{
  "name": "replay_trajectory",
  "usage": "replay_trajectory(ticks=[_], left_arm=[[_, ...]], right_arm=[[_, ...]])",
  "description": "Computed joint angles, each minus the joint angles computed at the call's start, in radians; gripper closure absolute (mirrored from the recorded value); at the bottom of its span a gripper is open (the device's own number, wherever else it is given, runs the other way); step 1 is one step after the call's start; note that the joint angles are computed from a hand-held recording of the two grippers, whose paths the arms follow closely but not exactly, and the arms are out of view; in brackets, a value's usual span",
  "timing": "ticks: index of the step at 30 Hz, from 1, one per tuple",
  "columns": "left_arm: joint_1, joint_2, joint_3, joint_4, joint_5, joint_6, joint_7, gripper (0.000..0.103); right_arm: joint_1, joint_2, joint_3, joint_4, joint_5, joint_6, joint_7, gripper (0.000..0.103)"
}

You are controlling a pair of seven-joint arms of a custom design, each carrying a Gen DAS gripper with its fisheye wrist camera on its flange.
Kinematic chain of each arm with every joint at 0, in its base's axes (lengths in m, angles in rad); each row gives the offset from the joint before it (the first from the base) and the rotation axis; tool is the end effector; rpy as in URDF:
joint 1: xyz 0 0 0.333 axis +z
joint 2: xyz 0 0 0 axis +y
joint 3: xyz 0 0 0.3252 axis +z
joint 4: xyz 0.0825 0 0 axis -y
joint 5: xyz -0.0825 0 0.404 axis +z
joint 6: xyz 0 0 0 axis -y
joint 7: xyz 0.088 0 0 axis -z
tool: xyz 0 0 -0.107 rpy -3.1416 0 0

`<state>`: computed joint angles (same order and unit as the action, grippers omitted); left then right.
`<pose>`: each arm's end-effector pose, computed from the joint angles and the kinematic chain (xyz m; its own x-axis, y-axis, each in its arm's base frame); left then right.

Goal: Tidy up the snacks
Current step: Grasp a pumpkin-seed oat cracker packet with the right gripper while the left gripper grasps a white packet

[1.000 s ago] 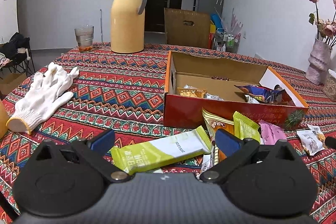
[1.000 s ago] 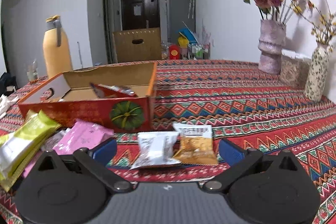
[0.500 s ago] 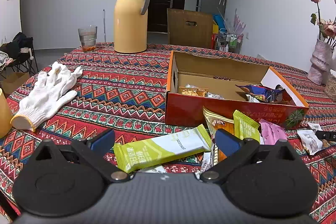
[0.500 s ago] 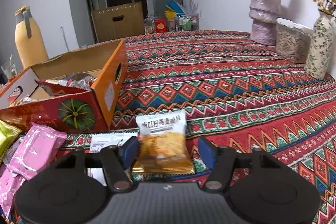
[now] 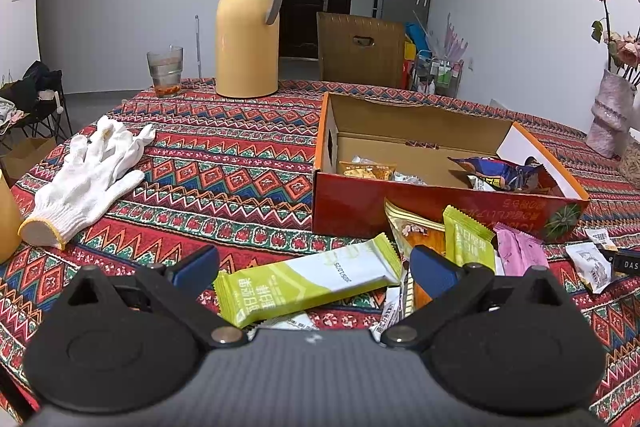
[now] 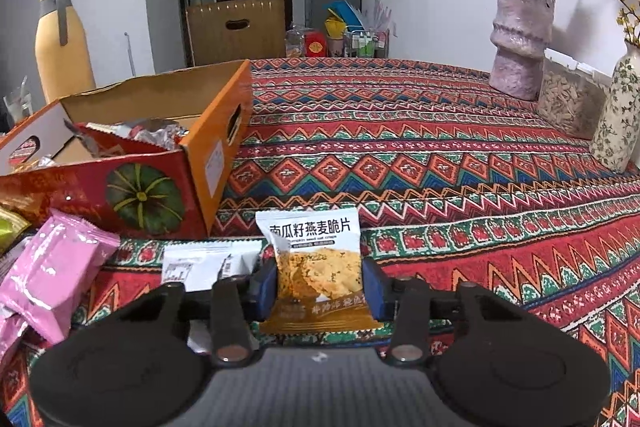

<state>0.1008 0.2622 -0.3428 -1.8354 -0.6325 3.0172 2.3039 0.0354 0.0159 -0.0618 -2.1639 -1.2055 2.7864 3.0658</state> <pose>0.6787 -0.1003 0.4922 -0.3436 -0.9381 0.0434 -0.5433 0.1609 -0.8240 0.5838 0.0270 0.4318 -0.4586 -0.8885 -0.0167 -0.5610 0.3040 -0.7699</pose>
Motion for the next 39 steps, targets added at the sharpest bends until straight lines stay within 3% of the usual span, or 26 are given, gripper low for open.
replay_trajectory(ticks=[9, 17, 22, 26, 30, 39], left_arm=[[-0.027, 0.021, 0.056, 0.023, 0.110, -0.032, -0.097, 0.000], [0.004, 0.026, 0.055, 0.018, 0.155, -0.064, -0.080, 0.000], [-0.011, 0.037, 0.087, 0.027, 0.192, -0.114, -0.125, 0.000], [-0.055, 0.050, 0.137, 0.037, 0.270, -0.142, -0.241, 0.000], [-0.086, 0.048, 0.170, 0.014, 0.372, -0.119, -0.328, 0.000], [-0.022, 0.012, 0.126, -0.058, 0.385, -0.073, -0.272, 0.000]], right_arm=[[0.004, -0.086, 0.035, -0.048, -0.268, -0.064, 0.304, 0.063], [0.031, -0.198, 0.090, -0.137, -0.422, -0.141, 0.517, 0.063], [0.055, -0.222, 0.111, -0.161, -0.428, -0.177, 0.558, 0.063], [0.068, -0.220, 0.116, -0.160, -0.424, -0.181, 0.570, 0.063], [0.079, -0.216, 0.120, -0.158, -0.419, -0.177, 0.570, 0.063], [0.097, -0.226, 0.131, -0.165, -0.416, -0.186, 0.570, 0.063]])
